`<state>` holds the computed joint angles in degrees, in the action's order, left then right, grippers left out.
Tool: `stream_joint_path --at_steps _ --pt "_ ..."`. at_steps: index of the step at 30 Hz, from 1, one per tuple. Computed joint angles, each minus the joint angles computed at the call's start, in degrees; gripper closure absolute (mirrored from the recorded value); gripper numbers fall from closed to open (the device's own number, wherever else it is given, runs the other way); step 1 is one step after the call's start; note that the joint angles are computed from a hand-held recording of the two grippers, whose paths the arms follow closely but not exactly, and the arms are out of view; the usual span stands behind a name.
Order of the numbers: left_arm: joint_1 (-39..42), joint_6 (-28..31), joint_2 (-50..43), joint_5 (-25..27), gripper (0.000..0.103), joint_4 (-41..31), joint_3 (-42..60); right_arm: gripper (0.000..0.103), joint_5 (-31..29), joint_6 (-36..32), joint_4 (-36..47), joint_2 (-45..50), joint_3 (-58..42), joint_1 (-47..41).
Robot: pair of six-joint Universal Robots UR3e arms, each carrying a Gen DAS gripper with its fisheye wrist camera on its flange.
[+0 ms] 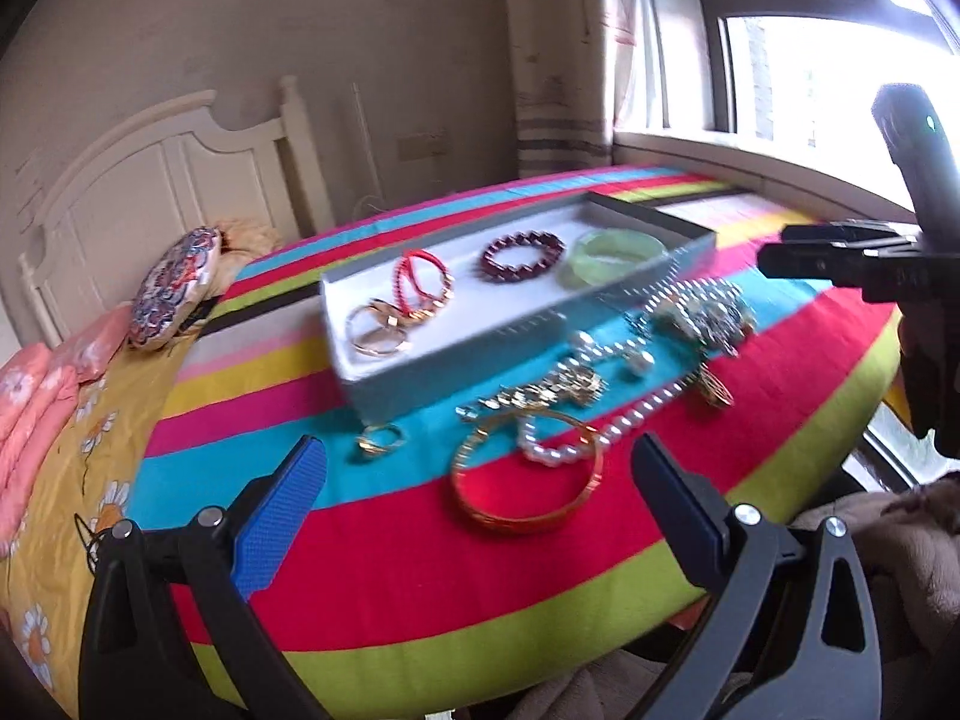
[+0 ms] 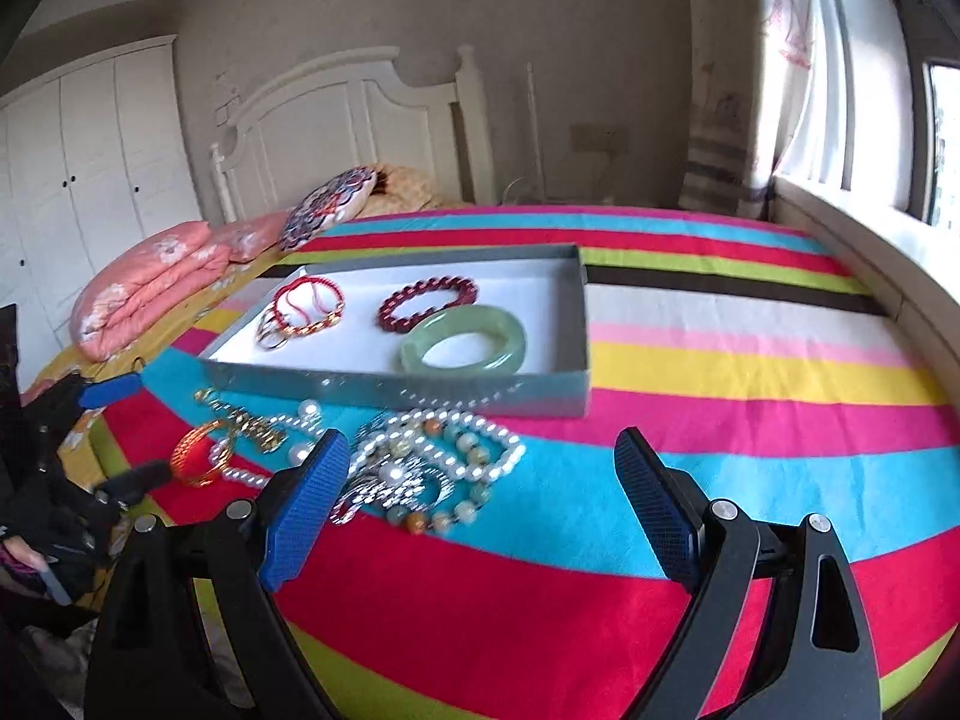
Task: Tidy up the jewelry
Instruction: 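Move both open tools back over the remaining jewelry pile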
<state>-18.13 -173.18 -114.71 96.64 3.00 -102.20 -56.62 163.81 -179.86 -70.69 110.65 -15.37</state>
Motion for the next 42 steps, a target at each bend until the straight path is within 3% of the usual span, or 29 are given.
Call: stream_joint_path --at_steps 9,18,24,25,29,30,42 --pt "2.69 -3.18 -0.16 -4.6 0.002 -3.12 0.02 0.016 -0.15 -5.42 3.07 -0.99 0.48 3.44" --pt "2.7 -2.97 -2.19 -4.41 0.002 -4.9 3.16 0.016 0.2 -5.79 3.79 -0.67 0.42 3.42" --pt "2.68 -2.81 -3.98 -5.46 0.003 -6.38 6.11 0.016 1.75 -7.37 -0.38 -0.38 2.07 3.49" --pt "2.83 -2.86 -4.09 -6.1 0.005 -6.48 6.18 0.016 1.72 -7.47 -0.78 -0.28 2.21 3.51" --pt "4.06 -2.31 -3.59 -11.21 0.04 -6.09 4.54 0.016 1.2 -7.48 -1.49 -0.23 2.32 3.87" --pt "3.86 -2.04 -3.55 -11.07 0.043 -5.73 4.26 0.016 1.14 -7.55 -1.29 -0.33 2.24 4.03" --pt "6.44 -1.4 2.46 -14.7 0.043 2.61 -5.55 0.018 1.69 -8.96 4.04 -1.22 -0.01 5.93"
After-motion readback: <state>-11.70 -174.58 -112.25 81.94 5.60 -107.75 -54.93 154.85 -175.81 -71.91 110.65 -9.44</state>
